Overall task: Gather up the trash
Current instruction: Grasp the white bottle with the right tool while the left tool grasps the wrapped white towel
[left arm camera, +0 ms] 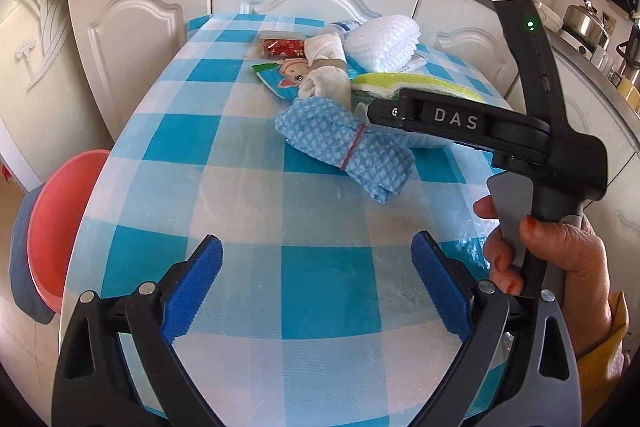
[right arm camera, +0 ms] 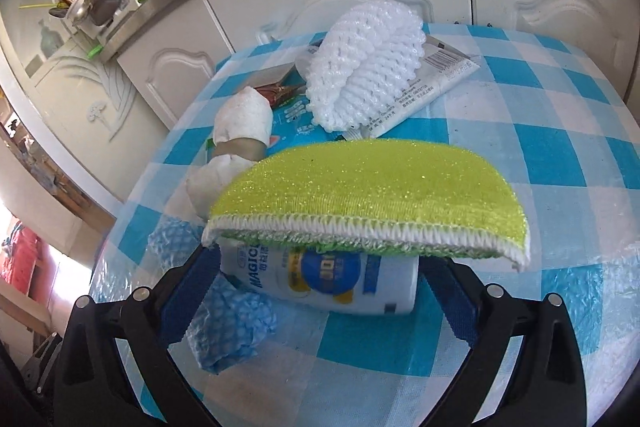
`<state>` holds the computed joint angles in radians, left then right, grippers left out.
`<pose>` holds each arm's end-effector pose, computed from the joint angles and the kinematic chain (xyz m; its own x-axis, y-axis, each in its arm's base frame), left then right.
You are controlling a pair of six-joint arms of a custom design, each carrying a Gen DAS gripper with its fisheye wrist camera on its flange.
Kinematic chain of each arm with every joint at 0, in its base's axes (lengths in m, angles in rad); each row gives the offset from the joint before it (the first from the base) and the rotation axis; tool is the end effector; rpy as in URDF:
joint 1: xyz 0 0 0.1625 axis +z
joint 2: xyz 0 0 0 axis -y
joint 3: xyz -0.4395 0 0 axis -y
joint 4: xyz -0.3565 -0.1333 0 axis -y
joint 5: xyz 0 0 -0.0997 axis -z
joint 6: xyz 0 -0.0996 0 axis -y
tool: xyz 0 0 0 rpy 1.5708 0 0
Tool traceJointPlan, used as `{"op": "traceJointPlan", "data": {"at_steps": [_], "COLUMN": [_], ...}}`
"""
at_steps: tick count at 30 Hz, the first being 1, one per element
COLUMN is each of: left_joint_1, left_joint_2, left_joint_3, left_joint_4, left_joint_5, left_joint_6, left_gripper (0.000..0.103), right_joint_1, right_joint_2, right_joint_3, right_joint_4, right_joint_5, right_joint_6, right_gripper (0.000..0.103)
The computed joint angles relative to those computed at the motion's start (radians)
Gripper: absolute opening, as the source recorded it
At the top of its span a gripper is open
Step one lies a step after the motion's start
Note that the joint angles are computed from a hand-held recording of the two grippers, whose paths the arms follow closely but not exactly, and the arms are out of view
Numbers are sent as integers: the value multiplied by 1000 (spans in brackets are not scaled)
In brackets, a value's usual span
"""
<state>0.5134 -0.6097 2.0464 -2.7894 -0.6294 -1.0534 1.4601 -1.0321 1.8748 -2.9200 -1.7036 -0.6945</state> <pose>-0.3241 -0.4282 -0.0179 -0.8068 -0.1206 -0.5784 0.3018 0.7575 -0.5789 0.0533 -0.6074 0.2357 -0.8133 -0.4230 0.3994 -0.5517 0.7787 -0.2987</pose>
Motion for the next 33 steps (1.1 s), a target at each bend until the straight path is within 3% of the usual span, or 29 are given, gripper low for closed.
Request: {"op": "traceJointPlan", "data": {"at_steps": [4,11,13,19,25,30,33], "left_joint_1": [5,3,5,23,98,163,189], "left_joint_2": [-5,-15,-19,-5,63,118,143], "left_joint_3": [18,33,24,-47,-213,-353,-412], "left_joint_4": [-31,-87,-105,-172,-154,-4,63], "left_joint_5": [3,32,52,95,100,111,121], "left_joint_6": [2,18,39,169,310,332,328], "left_gripper": [96,96,96,96,96,95,85], "right_joint_1": [16,-5,-1,-48,-95,-116,-129], "right_joint_2": [23,3,5,-31,-68,-87,-93], "right_joint_3": [13,10,24,-2,-37,-48,-58], "right_joint_4": [-75,-45,-95,-11,131,185,216], "right_joint_5": [-50,-12,-41,33,134,172,195], "right_joint_6": [-54,-67,-86,-62,-16,-2,4], "right_gripper": [99,91,73,46,44,44,45]}}
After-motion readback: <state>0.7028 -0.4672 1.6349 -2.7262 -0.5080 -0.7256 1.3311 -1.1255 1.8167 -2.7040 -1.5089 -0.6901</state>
